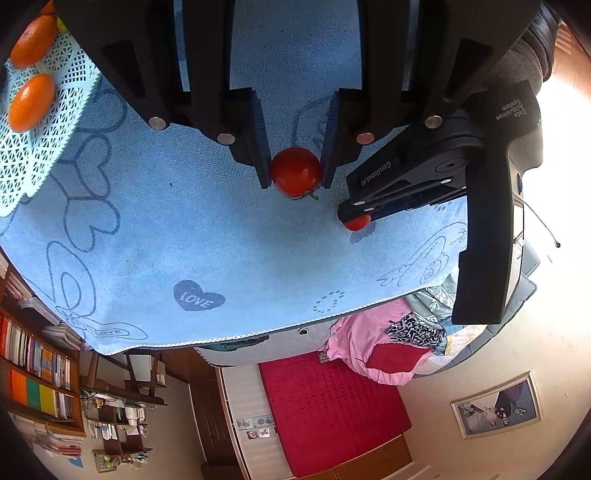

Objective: Organize fruits
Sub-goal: 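Grasp the other red cherry tomato with the left tool while the right tool holds its tomato, then carry both red cherry tomatoes over the white basket with both tools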

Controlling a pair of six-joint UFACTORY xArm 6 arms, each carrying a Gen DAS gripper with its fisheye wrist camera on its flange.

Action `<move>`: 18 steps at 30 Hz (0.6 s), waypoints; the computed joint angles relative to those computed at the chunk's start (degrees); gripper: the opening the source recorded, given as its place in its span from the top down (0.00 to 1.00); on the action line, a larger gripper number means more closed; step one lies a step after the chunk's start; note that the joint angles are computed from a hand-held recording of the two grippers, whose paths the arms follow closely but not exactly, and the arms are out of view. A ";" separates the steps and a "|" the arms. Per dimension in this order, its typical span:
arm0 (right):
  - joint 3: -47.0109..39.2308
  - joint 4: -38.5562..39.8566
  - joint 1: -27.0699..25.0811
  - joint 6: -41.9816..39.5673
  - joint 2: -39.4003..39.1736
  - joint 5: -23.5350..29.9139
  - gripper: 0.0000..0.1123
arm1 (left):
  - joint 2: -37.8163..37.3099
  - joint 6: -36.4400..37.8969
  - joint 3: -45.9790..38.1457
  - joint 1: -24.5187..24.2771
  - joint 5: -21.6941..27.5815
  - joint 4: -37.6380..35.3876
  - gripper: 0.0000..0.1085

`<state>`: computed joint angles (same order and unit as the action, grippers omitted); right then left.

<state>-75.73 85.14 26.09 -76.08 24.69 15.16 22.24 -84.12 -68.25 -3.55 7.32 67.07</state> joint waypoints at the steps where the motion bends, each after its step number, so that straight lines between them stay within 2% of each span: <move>1: 0.35 0.58 -0.13 -0.61 -0.50 0.09 0.75 | -0.73 -1.67 0.61 0.01 -0.20 1.56 0.74; 7: 4.21 5.46 -0.76 -5.47 -4.96 0.52 0.75 | -5.65 -11.59 4.50 -1.18 1.01 10.92 0.74; 12: 8.15 8.26 -1.80 -8.60 -9.05 0.89 0.75 | -9.64 -16.20 7.68 -2.86 2.59 14.79 0.74; 18: 12.57 10.35 -4.11 -11.82 -13.72 0.83 0.75 | -13.92 -17.92 10.61 -5.44 4.04 16.22 0.74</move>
